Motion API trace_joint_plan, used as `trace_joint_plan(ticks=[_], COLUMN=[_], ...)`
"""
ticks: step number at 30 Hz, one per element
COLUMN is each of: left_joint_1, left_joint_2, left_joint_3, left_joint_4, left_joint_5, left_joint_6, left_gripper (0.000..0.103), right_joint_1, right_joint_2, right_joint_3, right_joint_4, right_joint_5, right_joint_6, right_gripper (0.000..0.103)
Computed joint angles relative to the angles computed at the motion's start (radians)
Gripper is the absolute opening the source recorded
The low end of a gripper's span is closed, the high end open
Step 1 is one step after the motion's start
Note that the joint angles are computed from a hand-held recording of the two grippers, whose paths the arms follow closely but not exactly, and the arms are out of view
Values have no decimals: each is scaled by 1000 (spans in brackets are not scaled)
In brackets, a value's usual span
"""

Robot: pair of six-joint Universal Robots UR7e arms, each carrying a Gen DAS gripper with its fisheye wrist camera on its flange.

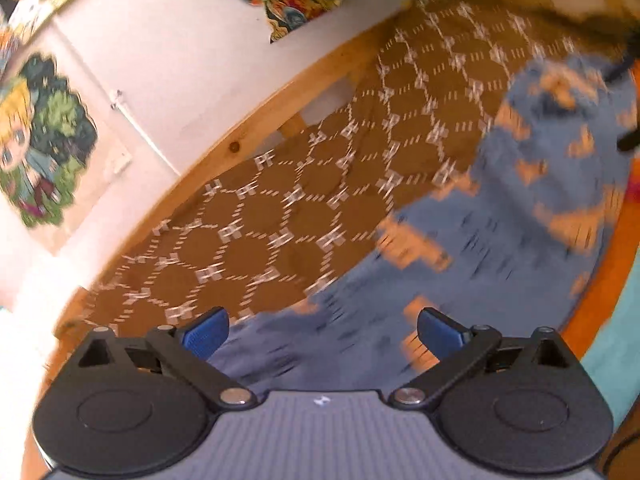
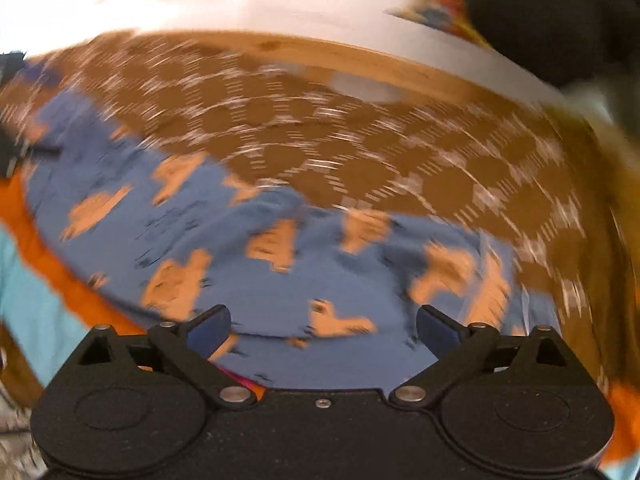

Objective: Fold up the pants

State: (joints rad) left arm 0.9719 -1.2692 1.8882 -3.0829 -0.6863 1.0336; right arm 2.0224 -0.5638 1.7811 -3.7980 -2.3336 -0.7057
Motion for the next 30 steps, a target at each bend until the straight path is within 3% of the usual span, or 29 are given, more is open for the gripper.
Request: trace_joint_plan(ticks=[3, 6, 10, 12, 14, 18, 26, 29, 30], left_joint_1=[-22, -28, -46, -52, -53, -50, -49, -45, -44], left_joint_2=[40, 60, 118, 154, 187, 229, 227, 222, 220], left_joint_3=[-14, -15, -13, -17, -27, -46, -48, -68, -72], left_joint_4=[70, 138, 168, 181, 204, 266, 350, 407, 423], left_joint_5=[-9, -110, -197, -216, -229, -232, -230, -248, -255], left_joint_6=[-213, -346, -365, -364, -359, -382, -379, -432, -445], left_gripper=[103, 101, 87, 78, 66, 50, 46, 32, 31], right_joint_1=[-26, -55, -83, -92, -112, -164, -210, -229, -233], right_joint_2=[-40, -74, -111, -122, -151, -201, -206, -196, -194], right_joint_3=[40, 64, 76, 78, 100, 153, 169, 167, 167], right_joint_4=[-25, -41, -46, -54, -35, 13, -2, -42, -55], right_joint_5=[16, 49, 47, 16, 22, 115, 247, 289, 293], right_joint_6=[136, 244, 330, 350, 444, 644, 780, 823, 836], right_gripper=[101, 97, 81, 67, 62, 48, 48, 46, 41])
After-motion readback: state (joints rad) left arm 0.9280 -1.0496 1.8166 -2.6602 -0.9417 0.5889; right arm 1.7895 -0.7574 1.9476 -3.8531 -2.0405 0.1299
